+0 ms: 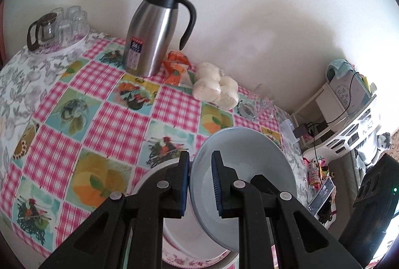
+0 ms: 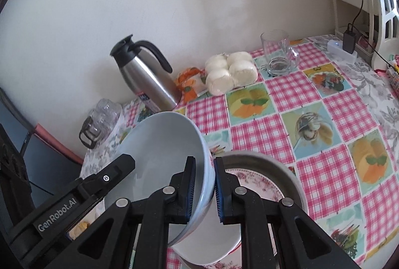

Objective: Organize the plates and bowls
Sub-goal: 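Lower the white round bowl with both grippers onto the stacked bowls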

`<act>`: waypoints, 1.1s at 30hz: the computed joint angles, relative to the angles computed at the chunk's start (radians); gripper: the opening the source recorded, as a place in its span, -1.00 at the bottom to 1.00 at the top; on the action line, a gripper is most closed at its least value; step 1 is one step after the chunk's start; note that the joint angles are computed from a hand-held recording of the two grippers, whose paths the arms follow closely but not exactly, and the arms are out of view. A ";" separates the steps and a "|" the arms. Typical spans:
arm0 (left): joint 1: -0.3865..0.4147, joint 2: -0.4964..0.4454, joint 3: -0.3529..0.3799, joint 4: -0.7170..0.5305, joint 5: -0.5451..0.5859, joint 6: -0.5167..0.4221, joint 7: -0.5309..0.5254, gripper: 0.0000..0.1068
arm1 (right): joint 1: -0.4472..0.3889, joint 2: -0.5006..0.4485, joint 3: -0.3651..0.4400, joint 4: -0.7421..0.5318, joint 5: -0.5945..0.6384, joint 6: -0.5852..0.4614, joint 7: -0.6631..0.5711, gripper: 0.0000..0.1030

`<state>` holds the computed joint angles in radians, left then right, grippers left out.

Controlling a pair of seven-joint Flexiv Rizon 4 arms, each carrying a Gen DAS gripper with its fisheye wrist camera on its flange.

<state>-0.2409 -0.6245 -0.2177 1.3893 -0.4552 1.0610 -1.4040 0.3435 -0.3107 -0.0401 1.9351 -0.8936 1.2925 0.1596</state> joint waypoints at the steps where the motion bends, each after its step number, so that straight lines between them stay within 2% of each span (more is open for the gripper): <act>1: 0.003 0.002 0.000 0.006 -0.001 -0.002 0.001 -0.67 | 0.000 -0.003 0.008 -0.003 0.013 -0.009 -0.010 -0.69; 12: 0.004 0.015 0.015 0.048 0.016 -0.038 0.002 -0.66 | 0.021 -0.017 0.050 -0.009 0.139 -0.096 -0.117 -0.68; 26: -0.020 -0.007 0.044 0.020 0.079 -0.108 -0.032 -0.66 | 0.016 -0.032 0.092 -0.025 0.296 -0.180 -0.250 -0.63; 33: -0.028 -0.015 0.057 0.009 0.102 -0.109 -0.052 -0.66 | 0.028 -0.034 0.094 -0.041 0.325 -0.223 -0.297 -0.63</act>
<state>-0.2693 -0.6399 -0.1609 1.3984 -0.3531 0.9518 -1.4564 0.3718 -0.3447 0.0543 1.8938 -0.5688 1.0696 -0.1372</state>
